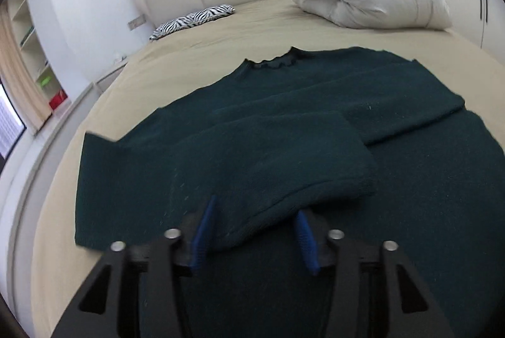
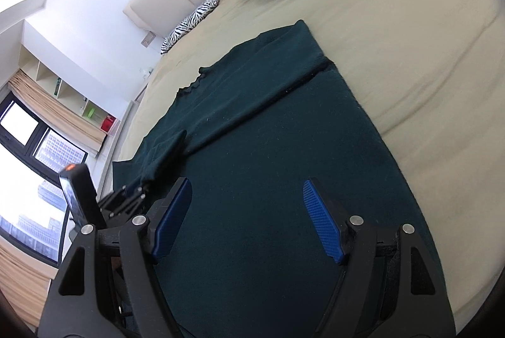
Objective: Fold small clothes
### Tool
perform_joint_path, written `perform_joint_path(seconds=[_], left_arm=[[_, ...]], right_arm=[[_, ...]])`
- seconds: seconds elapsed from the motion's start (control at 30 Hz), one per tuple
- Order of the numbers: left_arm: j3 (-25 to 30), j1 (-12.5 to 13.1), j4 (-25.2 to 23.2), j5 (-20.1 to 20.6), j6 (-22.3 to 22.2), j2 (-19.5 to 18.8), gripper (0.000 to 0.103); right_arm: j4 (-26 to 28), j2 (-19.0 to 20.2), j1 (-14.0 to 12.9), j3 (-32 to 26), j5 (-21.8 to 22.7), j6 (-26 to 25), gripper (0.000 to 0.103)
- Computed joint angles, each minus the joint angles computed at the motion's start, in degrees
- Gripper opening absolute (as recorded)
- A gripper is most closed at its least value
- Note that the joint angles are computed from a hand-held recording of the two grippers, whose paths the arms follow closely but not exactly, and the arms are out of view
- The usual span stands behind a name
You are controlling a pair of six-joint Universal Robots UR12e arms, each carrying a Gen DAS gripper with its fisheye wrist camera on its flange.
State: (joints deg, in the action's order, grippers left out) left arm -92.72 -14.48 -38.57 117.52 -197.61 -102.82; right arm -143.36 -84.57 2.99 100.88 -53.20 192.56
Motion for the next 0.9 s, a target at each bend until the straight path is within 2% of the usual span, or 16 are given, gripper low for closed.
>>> perform_joint_path(seconds=[0.1,0.17,0.27,0.37,0.43,0.5,0.57,0.6,0.67,0.73,0.87,0.9], left_arm=[[-3.02,0.01,2.05,-0.72,-2.07,2.41,0.067],[-5.25,-0.34,2.56,-1.03,-4.61,4.08,0.068],[-8.37,1.29,2.93,-4.03,-10.16,6.4,0.068],[-11.75,3.34,6.04,-8.74,-14.67,8.4,0.067],[-13.31,3.96,8.83,-10.18,-15.9,9.18,0.067],[-13.93,3.98,10.12,-10.17,-16.19,9.41,0.067],[-14.3,3.78,10.73,-9.69,-16.12,9.51,0.067],[-14.44,3.75,10.97,-9.62,-16.19,9.59,0.067],[-14.6,3.88,11.69,-9.96,-16.49,9.61,0.067],[-14.71,4.01,12.31,-10.28,-16.73,9.55,0.067],[-14.88,4.17,12.79,-10.64,-16.89,9.57,0.067],[-15.01,4.24,13.11,-10.83,-17.04,9.62,0.067]], right_arm=[[2.24,2.47,1.34,-3.41,2.75,-1.24,0.073],[5.46,5.0,2.7,-6.64,6.13,-2.76,0.073],[10.81,8.84,4.95,-11.28,9.69,-4.83,0.073],[15.94,12.61,7.11,-15.47,10.39,-4.29,0.073],[18.94,14.56,8.11,-17.55,9.67,-3.1,0.068],[17.7,15.22,8.81,-17.93,8.6,-1.49,0.06],[18.01,15.28,9.26,-18.22,9.23,-2.61,0.045],[18.93,15.19,9.63,-18.48,9.01,-3.62,0.034],[18.95,14.67,10.4,-18.51,7.07,-5.99,0.028],[19.05,14.79,10.8,-19.14,6.16,-7.11,0.027],[21.48,15.82,11.32,-20.53,4.27,-5.32,0.027],[21.39,15.72,11.61,-20.42,3.05,-5.62,0.02]])
